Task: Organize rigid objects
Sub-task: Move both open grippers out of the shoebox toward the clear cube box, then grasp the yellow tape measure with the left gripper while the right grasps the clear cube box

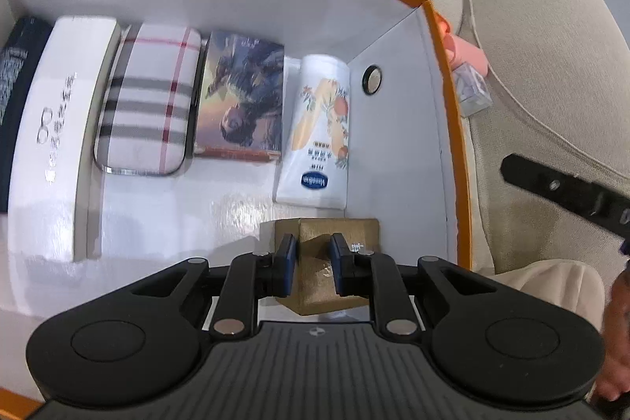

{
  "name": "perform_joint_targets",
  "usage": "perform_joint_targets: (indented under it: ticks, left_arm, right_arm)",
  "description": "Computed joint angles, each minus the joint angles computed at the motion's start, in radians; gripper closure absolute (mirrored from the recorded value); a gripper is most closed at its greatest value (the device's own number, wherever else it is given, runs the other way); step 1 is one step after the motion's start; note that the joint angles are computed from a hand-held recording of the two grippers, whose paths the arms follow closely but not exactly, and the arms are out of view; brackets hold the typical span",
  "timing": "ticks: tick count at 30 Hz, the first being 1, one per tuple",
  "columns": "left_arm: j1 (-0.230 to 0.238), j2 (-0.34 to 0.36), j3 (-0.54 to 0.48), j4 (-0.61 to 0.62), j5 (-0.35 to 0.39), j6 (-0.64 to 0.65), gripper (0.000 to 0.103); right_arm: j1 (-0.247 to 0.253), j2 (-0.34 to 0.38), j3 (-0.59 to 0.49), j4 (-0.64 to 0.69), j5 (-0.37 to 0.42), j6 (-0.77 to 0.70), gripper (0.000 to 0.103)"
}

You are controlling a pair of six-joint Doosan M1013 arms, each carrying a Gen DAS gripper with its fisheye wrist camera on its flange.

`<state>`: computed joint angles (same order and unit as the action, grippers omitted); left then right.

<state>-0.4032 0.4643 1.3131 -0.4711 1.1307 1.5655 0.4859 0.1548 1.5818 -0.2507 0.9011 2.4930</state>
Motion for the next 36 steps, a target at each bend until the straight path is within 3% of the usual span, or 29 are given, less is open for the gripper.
perform_joint_targets:
  ticks: [3, 6, 11, 15, 20, 26, 36]
  left_arm:
    - [-0.003, -0.001, -0.003, 0.023, -0.011, -0.037, 0.082]
    - [-0.018, -0.023, 0.000, 0.090, -0.070, -0.034, 0.082]
    - [-0.041, -0.043, -0.034, 0.123, -0.154, 0.069, 0.082]
    - [-0.067, -0.018, -0.102, 0.106, -0.156, 0.179, 0.080]
    - [-0.111, 0.042, -0.199, 0.138, -0.142, 0.320, 0.080]
    - [-0.145, 0.173, -0.393, 0.194, -0.052, 0.529, 0.080]
    - [-0.168, 0.455, -0.819, 0.324, 0.253, 0.690, 0.080]
  right_arm:
    - [-0.003, -0.002, 0.021, 0.010, -0.008, -0.013, 0.063]
    - [-0.008, -0.009, 0.045, 0.008, -0.023, 0.004, 0.063]
    - [-0.022, -0.025, 0.079, -0.071, -0.026, 0.057, 0.063]
    - [-0.038, -0.018, 0.080, -0.148, -0.011, 0.076, 0.061]
    - [-0.090, 0.008, 0.066, -0.156, -0.026, 0.079, 0.044]
    - [-0.125, 0.047, 0.048, -0.192, -0.042, 0.089, 0.044]
    - [-0.155, 0.076, 0.054, -0.164, -0.097, 0.092, 0.052]
